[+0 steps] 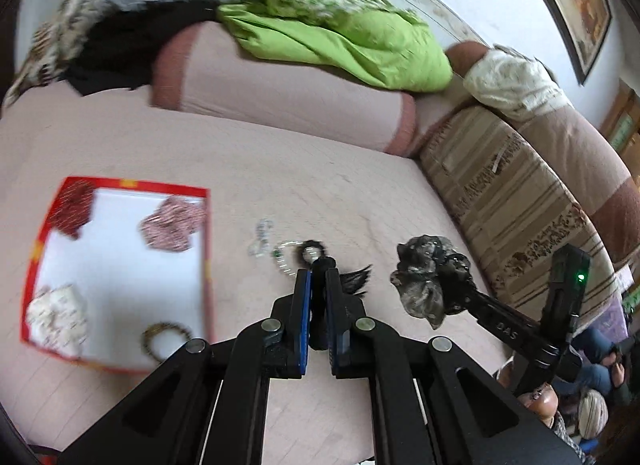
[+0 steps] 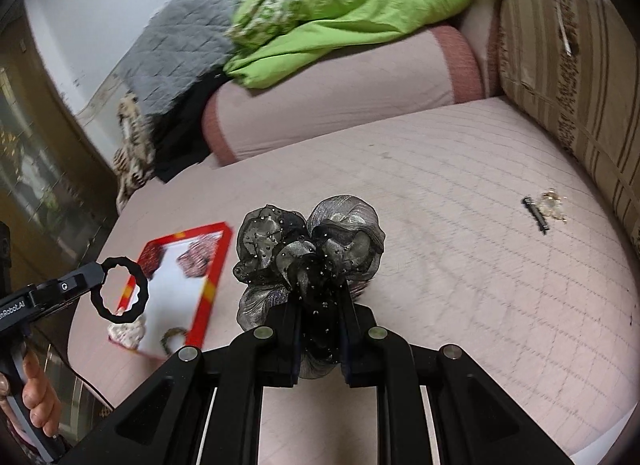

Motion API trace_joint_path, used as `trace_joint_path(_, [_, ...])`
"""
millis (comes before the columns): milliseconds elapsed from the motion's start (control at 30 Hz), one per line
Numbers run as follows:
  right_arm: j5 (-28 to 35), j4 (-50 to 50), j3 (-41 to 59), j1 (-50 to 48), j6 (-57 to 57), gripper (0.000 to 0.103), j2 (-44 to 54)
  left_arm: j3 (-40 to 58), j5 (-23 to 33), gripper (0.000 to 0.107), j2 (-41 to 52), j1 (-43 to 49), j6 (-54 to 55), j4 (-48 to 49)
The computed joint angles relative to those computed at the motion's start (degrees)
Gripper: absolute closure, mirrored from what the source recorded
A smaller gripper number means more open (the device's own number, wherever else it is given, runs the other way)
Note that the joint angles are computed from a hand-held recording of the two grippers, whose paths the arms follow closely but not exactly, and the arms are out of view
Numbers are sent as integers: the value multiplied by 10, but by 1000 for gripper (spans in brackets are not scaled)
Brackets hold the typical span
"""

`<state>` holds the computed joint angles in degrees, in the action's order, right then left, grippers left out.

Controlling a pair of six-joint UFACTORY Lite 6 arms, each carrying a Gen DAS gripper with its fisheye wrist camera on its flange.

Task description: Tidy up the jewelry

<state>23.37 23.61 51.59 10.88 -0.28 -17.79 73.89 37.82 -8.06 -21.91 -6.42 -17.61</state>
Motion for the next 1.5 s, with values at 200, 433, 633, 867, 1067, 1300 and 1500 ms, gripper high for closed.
trace_joint_path(200, [-7, -173, 14, 123, 208, 87, 0, -113, 33, 100, -124, 123, 72, -78])
trace_joint_path(433, [-1, -300, 57, 226, 352, 87, 53, -182, 112, 100, -191, 348, 245, -221])
trace_joint_path(633, [3, -337, 115, 288, 402, 87, 131, -206, 153, 100, -200, 472, 336, -283])
trace_joint_path(867, [15, -347, 204, 337, 410, 87, 236, -233, 144, 100, -172, 516, 384, -304])
trace_joint_path(1067, [27, -322, 284, 346, 380, 87, 322, -235, 111, 100, -126, 521, 414, -318])
trace_joint_path(1300, [55, -295, 414, 343, 341, 87, 446, -160, 72, 100, 15, 521, 446, -345])
trace_joint_path(1500, [92, -296, 552, 338, 327, 87, 560, -54, 14, 100, 160, 493, 420, -293])
